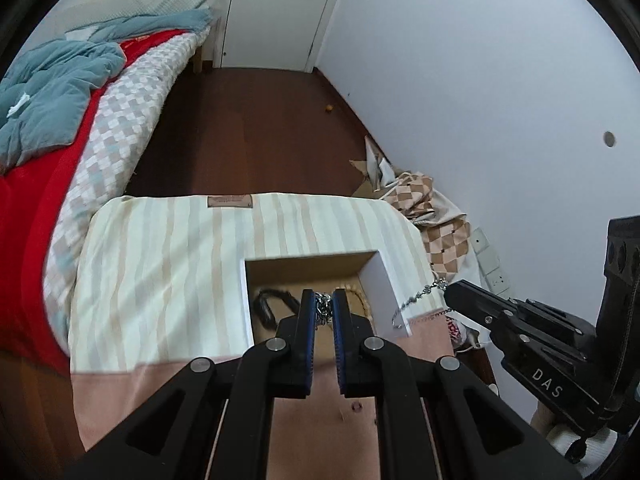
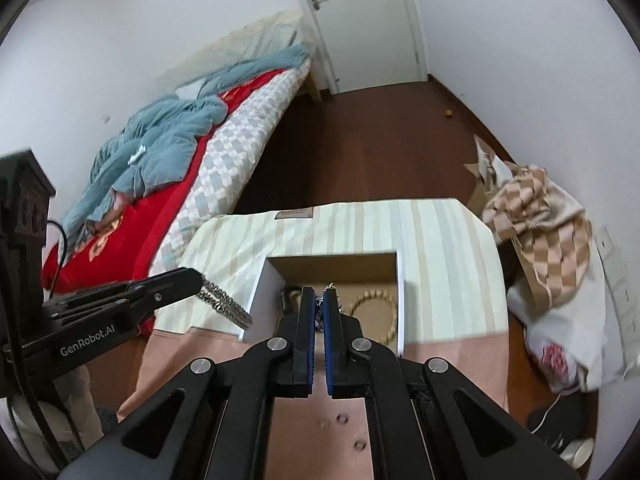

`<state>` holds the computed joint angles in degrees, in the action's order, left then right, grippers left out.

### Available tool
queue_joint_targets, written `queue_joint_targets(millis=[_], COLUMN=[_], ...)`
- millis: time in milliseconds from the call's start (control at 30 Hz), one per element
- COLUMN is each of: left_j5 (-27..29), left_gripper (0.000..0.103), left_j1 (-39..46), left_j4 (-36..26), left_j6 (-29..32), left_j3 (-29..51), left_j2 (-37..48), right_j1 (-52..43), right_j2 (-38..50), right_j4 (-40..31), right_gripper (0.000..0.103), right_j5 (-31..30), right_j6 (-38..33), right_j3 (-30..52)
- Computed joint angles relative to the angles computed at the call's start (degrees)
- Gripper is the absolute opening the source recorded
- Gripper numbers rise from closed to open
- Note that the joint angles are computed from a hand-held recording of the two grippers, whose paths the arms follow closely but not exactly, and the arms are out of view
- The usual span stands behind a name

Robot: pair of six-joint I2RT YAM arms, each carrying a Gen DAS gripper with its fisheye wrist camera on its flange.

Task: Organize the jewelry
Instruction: 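Lower both silver bracelets into the white box and open both tools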

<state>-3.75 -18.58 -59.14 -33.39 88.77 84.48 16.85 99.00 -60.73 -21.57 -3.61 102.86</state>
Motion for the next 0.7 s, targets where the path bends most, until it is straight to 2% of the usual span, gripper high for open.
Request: queue_joint_targets(millis=[200, 367, 567, 700], left_j5=[5.6, 10.1, 11.6, 11.9], left_gripper=[0.006, 0.006, 0.006, 0.008], left_j1=[4.9, 7.3, 7.9, 8.6], left_j4=[2.3, 3.8, 2.9, -0.6], left_j6=[4.0, 4.9, 4.9, 3.0], left_j3=[4.0, 6.1, 9.3, 12.1], left_j2=[10.8, 19.3, 24.6, 25.7], right_j1=[0.6, 0.5, 0.4, 0.4], right_j2=[19.3, 30.5, 36.5, 39.6], right_j4=[-7.6, -10.9, -12.5, -15.4], right_gripper=[0.004, 0.004, 0.004, 0.004], right_j5=[0.8, 2.7, 4.5, 3.1], right_j6=[-1.8, -3.4, -4.1, -4.7], right_j3=[19.6, 30.0, 36.4, 41.2])
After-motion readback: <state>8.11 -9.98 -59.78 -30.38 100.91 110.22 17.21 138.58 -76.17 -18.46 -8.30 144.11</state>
